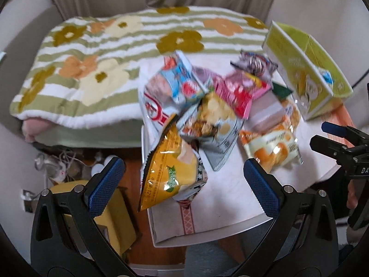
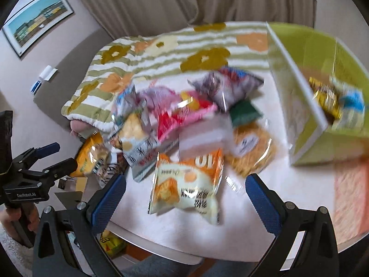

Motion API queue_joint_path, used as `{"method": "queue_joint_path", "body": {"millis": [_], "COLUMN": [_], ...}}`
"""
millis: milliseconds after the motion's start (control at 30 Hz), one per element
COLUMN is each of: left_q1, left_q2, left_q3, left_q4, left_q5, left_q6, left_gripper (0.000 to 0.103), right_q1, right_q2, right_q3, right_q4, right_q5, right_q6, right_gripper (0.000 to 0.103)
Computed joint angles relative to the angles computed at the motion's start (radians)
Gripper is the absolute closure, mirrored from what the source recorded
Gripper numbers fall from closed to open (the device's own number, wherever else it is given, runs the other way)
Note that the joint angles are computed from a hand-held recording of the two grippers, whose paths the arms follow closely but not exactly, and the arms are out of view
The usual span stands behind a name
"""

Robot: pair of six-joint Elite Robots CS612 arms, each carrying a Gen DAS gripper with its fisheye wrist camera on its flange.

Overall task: Organize snacks
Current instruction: 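Move both tools back to the snack pile on the table, then grasp the yellow chip bag with the left tool while the right tool grasps the orange cake bag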

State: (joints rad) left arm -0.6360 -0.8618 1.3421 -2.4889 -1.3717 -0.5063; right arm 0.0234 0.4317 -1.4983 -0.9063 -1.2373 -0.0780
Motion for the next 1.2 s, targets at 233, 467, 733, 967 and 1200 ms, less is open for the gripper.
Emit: {"method": "queue_joint_path", "body": {"millis": [233, 467, 733, 967, 1200], "left_q1": [0.012, 0.019, 0.010, 0.001, -0.003], "left_q2": [0.044, 0.078, 0.097, 0.088, 0.069], "left_q3": [-0.022, -0.045, -0.063, -0.047, -0.021], "left_q4": [0.005, 0.018, 0.051, 0.040, 0.023], "left_q5": [-0.032, -0.041, -0.002, 0.024, 0.028], "left_q6": [0.043, 0.022, 0.027, 0.031, 0.017], "left_gripper": [0.001, 0.000, 0.015, 0.029, 0.044], "right_q1": [-0.007, -0.010, -0.006, -0.007, -0.004], "right_q2": [0.036, 0.053, 0.062, 0.068, 0.062], "right_q3": [-0.003, 0.023, 0.032, 0.027, 0.046], "right_q4": [0.018, 0.024, 0.019, 0.019, 0.019], "right_q5": [0.039, 0.089, 0.104, 0.101, 0.109], "right_q6": [0.050, 0.065, 0.051, 0.054, 0.035], "right_gripper": [0.000, 0.000, 0.000, 0.000, 0.020]}}
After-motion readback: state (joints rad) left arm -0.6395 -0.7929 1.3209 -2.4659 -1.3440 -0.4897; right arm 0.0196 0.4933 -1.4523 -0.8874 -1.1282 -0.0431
